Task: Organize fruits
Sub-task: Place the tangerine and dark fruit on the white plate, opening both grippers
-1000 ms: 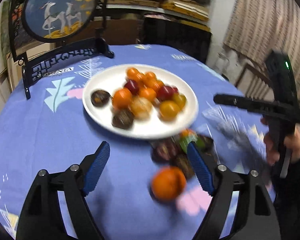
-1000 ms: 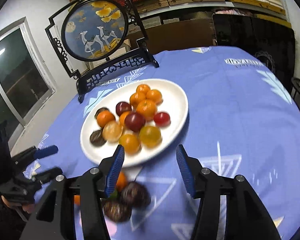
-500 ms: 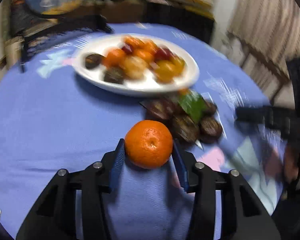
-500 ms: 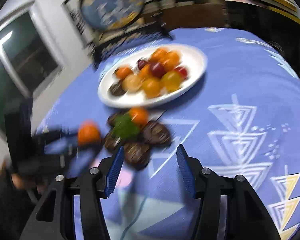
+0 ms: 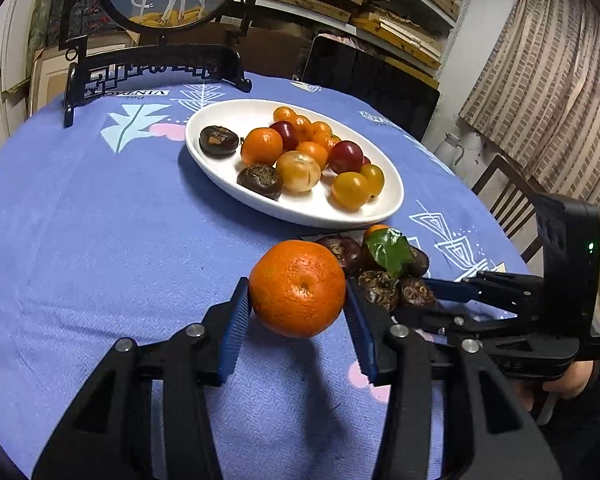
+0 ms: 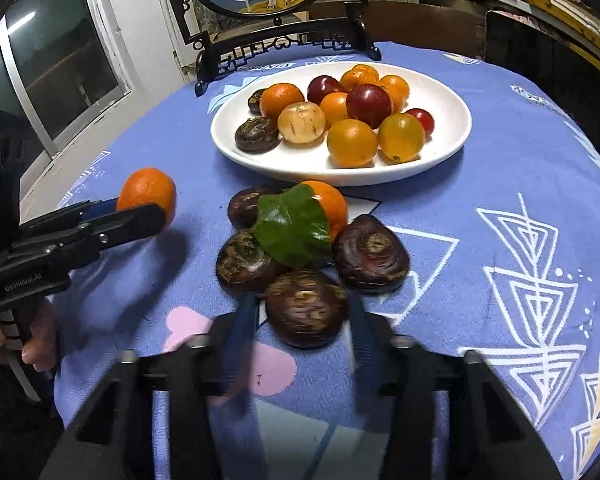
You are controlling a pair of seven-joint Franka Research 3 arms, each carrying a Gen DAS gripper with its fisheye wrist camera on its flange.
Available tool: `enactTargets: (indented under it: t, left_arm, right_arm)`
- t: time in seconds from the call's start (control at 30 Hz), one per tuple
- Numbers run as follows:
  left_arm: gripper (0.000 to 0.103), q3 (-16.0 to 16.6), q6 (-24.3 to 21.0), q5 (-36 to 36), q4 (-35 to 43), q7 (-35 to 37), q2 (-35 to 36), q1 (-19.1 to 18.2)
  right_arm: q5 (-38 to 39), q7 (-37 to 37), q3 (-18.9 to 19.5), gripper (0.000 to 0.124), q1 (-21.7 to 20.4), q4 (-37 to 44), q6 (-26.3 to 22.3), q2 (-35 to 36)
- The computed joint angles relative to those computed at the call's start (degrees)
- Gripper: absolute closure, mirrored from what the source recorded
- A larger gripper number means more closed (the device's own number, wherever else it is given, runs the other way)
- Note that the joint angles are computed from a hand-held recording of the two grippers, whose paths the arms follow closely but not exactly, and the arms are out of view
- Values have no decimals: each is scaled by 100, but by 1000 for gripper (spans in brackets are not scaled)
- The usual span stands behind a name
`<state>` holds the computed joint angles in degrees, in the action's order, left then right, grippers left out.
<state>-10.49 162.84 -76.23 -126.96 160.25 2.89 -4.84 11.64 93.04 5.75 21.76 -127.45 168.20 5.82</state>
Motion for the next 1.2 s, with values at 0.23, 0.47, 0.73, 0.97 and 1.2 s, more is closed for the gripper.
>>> enactTargets:
  t: [0.23, 0.47, 0.73, 0.97, 1.2]
  left_arm:
    - [58, 22, -24, -13, -70, 56, -105, -28]
    - [57, -1, 37, 840, 437, -591, 105, -39]
    - [57, 103, -76, 3381, 2554, -2961, 1604, -98]
    - [35, 16, -148, 4366, 3444, -4078, 2283, 11]
    - [35, -1308, 261, 3482, 1419, -2314, 1036, 1093]
  right_arm:
    - [2148, -1806, 287, 82, -147, -309, 178, -547]
    - [2602, -2155, -64, 82, -249, 267, -38, -520]
    - [1715, -936, -313, 81, -602, 2448, -598, 1198]
    - [1443, -560, -113, 76, -826, 3064, -483, 1798]
    - [2242, -1377, 413, 64, -1065, 1422, 688, 772]
